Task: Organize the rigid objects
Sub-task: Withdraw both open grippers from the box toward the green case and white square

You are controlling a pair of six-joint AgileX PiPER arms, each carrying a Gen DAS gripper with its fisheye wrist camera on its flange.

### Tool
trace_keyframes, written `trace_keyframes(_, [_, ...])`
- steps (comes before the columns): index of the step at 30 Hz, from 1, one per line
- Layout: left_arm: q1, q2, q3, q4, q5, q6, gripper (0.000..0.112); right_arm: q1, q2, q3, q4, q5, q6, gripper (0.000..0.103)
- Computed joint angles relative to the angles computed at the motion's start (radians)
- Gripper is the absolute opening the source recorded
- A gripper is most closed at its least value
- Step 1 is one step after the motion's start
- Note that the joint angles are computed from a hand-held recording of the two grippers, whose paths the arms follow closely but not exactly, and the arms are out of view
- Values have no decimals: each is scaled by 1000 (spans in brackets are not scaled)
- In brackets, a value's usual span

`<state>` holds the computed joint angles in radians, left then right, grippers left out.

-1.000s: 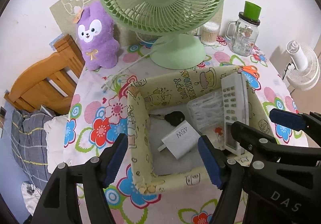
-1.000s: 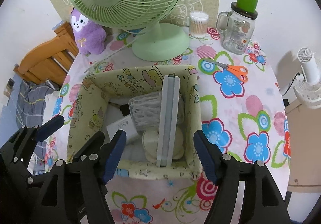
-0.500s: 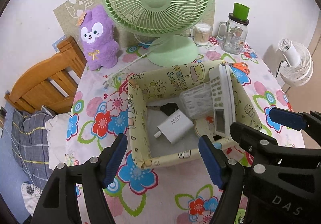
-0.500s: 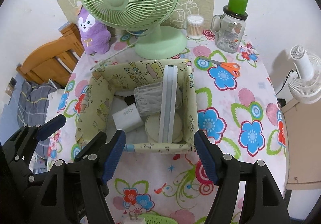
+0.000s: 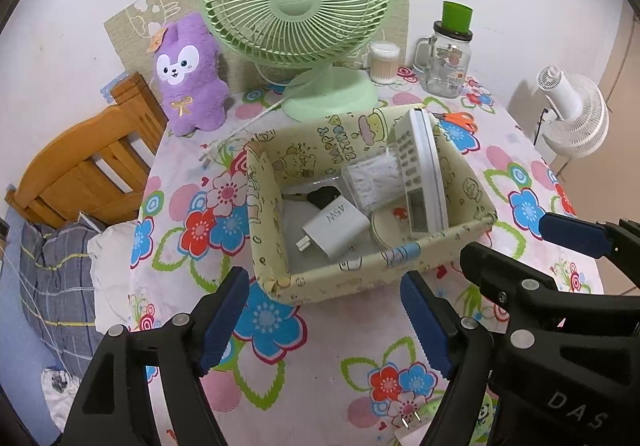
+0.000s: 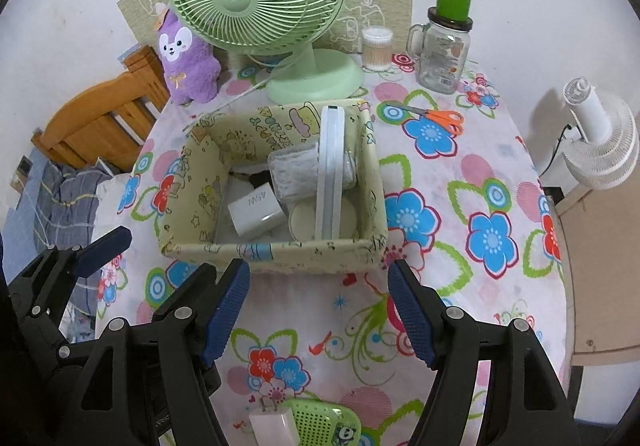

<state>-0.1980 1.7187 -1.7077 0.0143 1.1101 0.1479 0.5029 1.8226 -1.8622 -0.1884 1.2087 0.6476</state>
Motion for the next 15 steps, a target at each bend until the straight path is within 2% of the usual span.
trace_keyframes(15, [12, -102, 146, -59, -25, 68, 82, 66, -121, 189, -57, -36, 137, 80])
